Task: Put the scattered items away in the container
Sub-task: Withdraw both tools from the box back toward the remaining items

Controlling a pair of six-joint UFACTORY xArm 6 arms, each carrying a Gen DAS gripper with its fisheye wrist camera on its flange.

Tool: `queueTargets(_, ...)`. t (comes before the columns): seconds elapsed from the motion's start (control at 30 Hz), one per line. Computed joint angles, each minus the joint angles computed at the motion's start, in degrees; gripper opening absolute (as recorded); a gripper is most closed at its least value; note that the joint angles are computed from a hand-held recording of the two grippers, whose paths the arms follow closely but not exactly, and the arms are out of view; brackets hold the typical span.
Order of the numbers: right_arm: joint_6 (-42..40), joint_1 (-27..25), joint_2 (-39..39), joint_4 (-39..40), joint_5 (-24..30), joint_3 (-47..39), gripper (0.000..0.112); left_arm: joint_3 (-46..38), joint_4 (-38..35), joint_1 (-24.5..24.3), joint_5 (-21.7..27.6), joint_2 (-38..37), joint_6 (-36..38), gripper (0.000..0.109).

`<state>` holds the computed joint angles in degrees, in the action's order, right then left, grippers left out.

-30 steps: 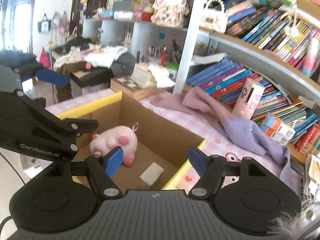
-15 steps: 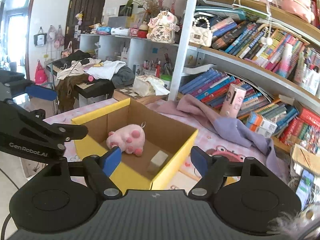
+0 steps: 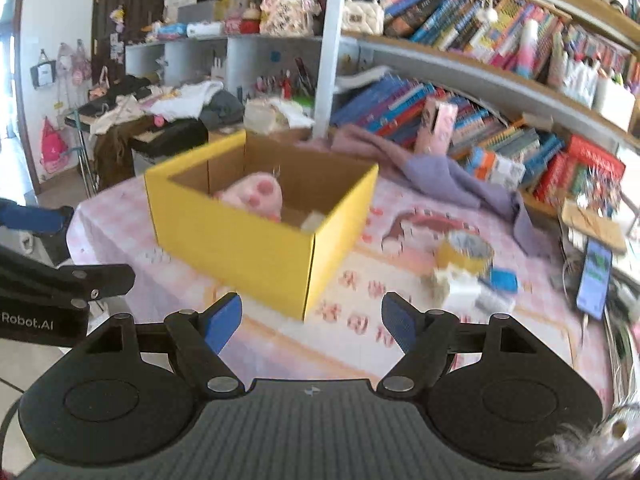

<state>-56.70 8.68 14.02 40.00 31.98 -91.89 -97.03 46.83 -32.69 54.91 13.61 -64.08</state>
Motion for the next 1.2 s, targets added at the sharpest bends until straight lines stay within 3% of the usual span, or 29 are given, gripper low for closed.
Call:
queueTargets(0.5,4.7,-1.3,-3.8,-5.6,3.1,5.4,0.085,4.2,-5.2,-0.6,-1.4,-1.8,0.1,0.096)
queueTargets(1.2,15.6,-4.4,-4.4,-14.7,2.4,7.4,0.087,-3.3,-14.8,-0.6,-3.8,5.4,11.9,0.096)
